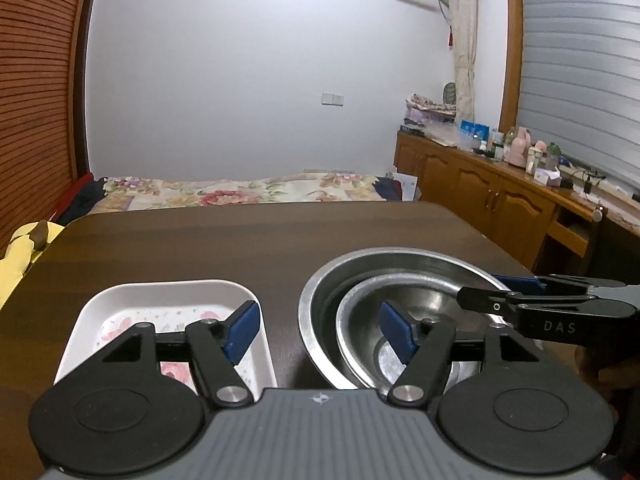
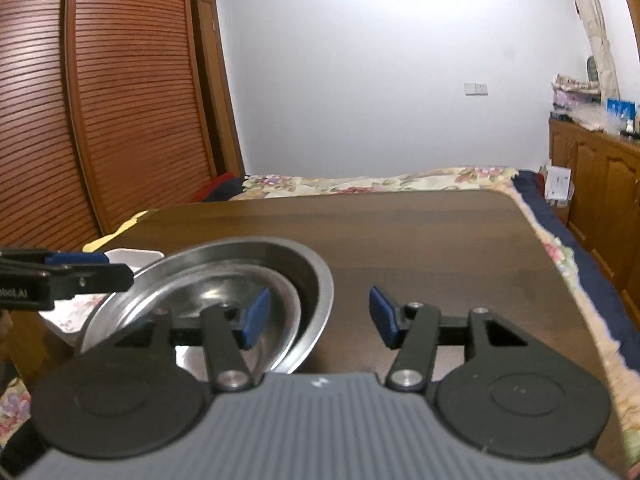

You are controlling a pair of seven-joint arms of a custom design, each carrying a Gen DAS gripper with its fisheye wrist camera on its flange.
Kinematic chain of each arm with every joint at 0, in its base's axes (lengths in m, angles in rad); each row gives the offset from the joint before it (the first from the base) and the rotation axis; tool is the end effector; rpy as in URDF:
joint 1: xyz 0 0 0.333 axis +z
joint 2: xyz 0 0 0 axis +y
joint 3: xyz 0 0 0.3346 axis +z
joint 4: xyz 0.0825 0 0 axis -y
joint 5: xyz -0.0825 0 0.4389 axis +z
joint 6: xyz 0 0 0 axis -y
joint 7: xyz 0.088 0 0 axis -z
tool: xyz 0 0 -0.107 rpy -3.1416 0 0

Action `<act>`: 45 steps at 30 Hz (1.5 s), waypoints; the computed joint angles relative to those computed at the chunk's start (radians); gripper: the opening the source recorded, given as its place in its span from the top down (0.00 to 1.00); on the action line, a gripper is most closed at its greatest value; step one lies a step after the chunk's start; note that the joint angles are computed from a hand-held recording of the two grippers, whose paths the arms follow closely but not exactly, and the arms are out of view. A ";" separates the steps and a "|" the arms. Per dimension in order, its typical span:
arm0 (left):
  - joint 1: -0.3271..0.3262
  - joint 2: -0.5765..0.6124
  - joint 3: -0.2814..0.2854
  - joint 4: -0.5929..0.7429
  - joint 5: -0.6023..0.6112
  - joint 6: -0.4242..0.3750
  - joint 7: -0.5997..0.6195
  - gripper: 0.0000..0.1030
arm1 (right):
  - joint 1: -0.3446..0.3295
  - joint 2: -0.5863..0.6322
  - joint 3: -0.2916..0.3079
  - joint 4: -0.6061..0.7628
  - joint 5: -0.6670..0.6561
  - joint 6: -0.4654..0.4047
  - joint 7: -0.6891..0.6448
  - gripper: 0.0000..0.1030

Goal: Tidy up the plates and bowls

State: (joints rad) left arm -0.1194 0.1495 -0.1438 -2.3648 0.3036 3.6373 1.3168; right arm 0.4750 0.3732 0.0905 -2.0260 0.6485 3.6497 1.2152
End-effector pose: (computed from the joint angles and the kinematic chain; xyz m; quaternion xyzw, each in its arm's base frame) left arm 0.5560 -0.1876 0.3759 -0.4861 0.6960 -0.4561 0.2671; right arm 0.6068 0.2862 0.3773 -0.6217 0.5554 -0.3085 0.4581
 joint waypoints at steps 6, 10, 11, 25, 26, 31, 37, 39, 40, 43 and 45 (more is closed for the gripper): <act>-0.016 0.003 0.001 0.005 -0.028 -0.030 0.028 0.43 | -0.011 0.003 0.010 -0.005 -0.039 0.012 0.029 0.45; -0.018 0.008 -0.001 0.004 -0.027 -0.042 0.028 0.50 | 0.006 0.005 -0.003 -0.002 -0.016 0.007 0.008 0.45; -0.016 0.009 -0.002 0.004 -0.022 -0.043 0.024 0.52 | 0.008 0.004 -0.004 -0.002 -0.012 0.007 0.002 0.45; -0.019 0.020 -0.003 0.019 -0.009 -0.072 0.004 0.64 | 0.008 0.003 -0.003 0.004 -0.002 -0.015 -0.007 0.46; -0.019 0.020 -0.003 0.019 -0.009 -0.071 0.003 0.64 | 0.007 0.003 -0.003 0.004 -0.003 -0.015 -0.006 0.46; -0.019 0.020 -0.003 0.020 -0.006 -0.071 0.000 0.65 | 0.016 0.006 -0.008 0.008 0.008 -0.016 -0.021 0.46; -0.020 0.021 -0.002 0.020 -0.008 -0.071 0.001 0.65 | 0.027 0.009 -0.011 0.017 0.030 -0.021 -0.045 0.48; -0.021 0.024 -0.001 0.022 -0.012 -0.070 0.004 0.66 | 0.027 0.007 -0.011 0.014 0.030 -0.022 -0.048 0.54; -0.016 0.025 -0.004 0.023 -0.001 -0.070 -0.004 0.69 | 0.032 0.007 -0.014 0.015 0.035 -0.020 -0.058 0.56; -0.016 0.024 -0.003 0.027 0.003 -0.082 -0.007 0.71 | 0.060 0.011 -0.032 0.027 0.075 -0.027 -0.111 0.64; -0.007 0.022 -0.007 0.028 0.015 -0.091 -0.023 0.71 | 0.064 0.012 -0.031 0.034 0.097 -0.027 -0.125 0.66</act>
